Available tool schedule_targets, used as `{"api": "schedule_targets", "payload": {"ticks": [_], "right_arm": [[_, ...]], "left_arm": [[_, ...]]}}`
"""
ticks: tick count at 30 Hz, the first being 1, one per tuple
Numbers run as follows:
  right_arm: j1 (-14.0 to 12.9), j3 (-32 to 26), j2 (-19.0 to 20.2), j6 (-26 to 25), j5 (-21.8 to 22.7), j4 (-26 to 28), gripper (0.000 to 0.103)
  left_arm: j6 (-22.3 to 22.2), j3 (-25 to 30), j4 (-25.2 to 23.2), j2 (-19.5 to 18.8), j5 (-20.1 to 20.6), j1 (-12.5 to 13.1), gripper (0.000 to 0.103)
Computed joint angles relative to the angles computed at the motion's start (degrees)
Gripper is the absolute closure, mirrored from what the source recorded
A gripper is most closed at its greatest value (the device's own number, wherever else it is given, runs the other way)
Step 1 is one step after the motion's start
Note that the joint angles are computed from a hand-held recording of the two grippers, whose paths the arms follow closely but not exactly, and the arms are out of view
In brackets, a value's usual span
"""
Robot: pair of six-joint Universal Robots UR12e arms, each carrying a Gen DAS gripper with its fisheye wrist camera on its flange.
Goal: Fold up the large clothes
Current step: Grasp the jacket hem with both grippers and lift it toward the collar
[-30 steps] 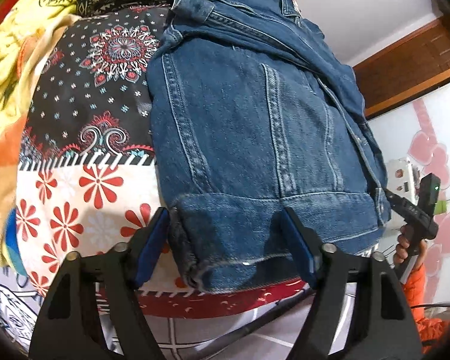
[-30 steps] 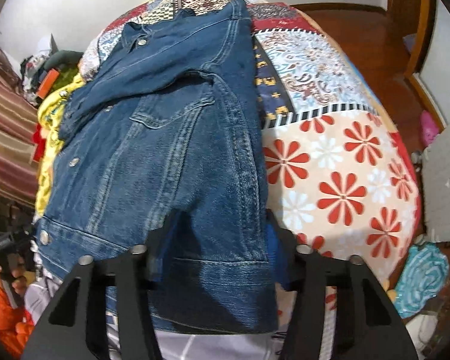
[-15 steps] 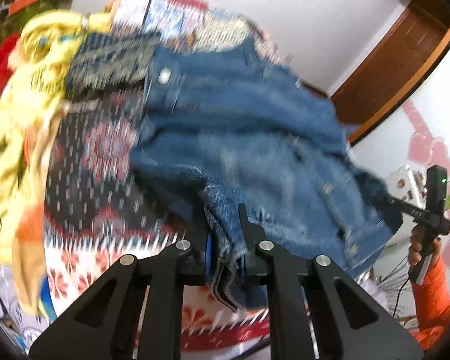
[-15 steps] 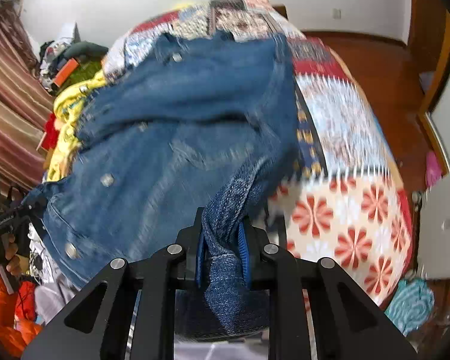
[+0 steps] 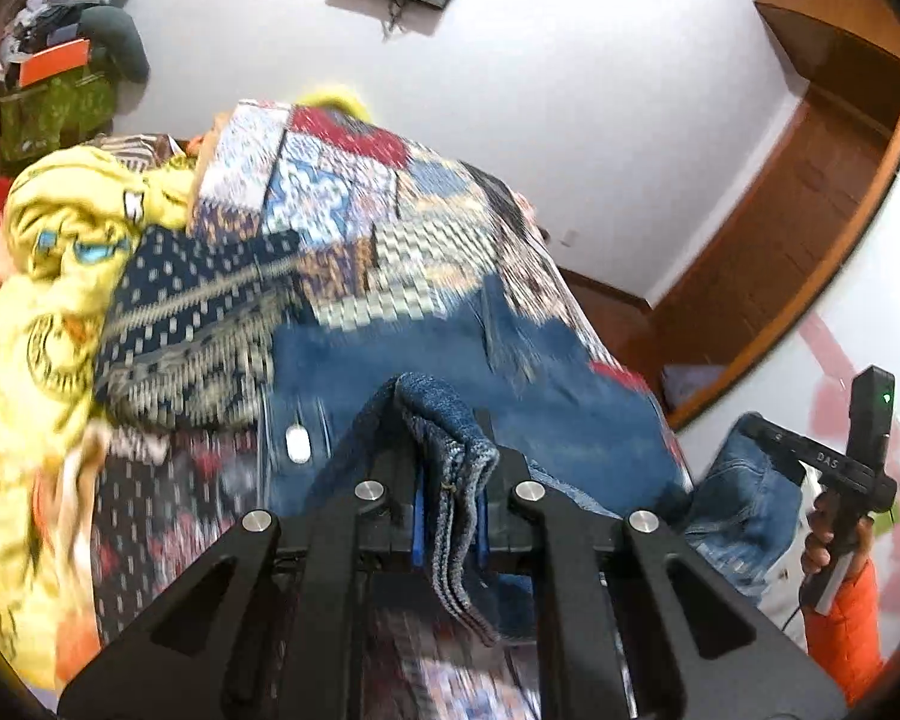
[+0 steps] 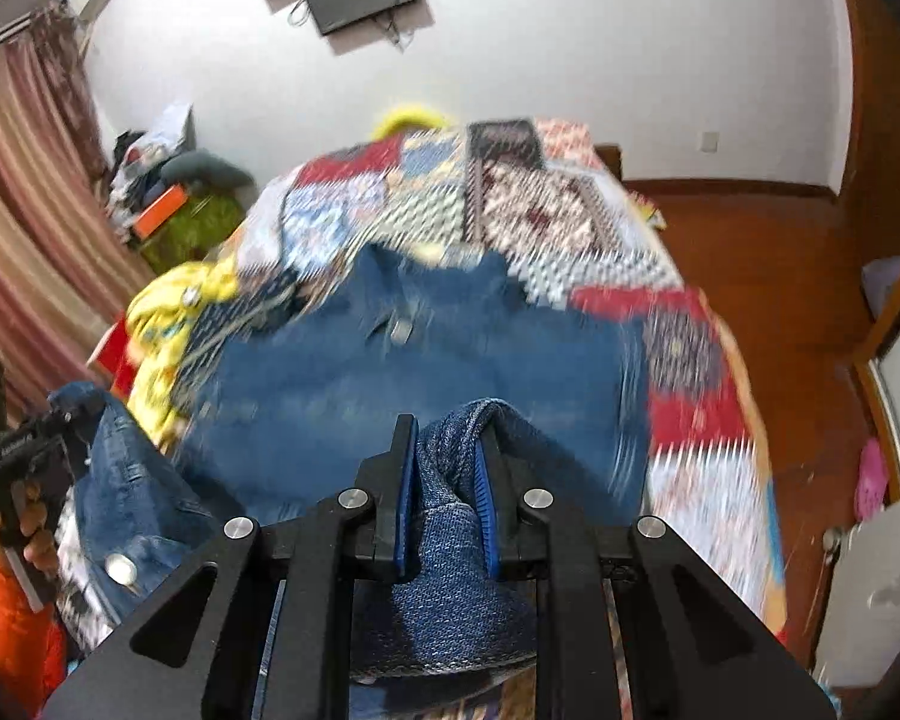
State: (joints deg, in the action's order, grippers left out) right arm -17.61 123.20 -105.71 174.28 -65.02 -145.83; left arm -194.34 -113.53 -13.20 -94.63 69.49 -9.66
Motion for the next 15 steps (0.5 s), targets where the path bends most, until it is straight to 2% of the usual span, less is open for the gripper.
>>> {"api": "schedule_targets", "payload": {"ticks": [5, 9, 12, 15], "right_arm": [[1.08, -5.64, 8.01, 5.84, -4.17, -2.69, 0.088], [1.53, -9.39, 13.77, 10.13, -6.42, -0.26, 0.088], [2.48, -10.91, 16.80, 10.38, -8.17, 2.26, 0.087], [3.74, -11.36, 18.35, 7.23, -11.17, 3.24, 0.085]], "left_arm": [[-3.90, 5.58, 1.11, -6.52, 1.40, 1.21, 0.092], [-5.41, 9.77, -2.38, -12.15, 3.47, 1.21, 0.092], [-4.93, 11.58, -6.90, -15.00, 5.18, 0.91, 0.092], [-4.52, 11.93, -9.35, -16.52, 4.21, 1.36, 0.091]]}}
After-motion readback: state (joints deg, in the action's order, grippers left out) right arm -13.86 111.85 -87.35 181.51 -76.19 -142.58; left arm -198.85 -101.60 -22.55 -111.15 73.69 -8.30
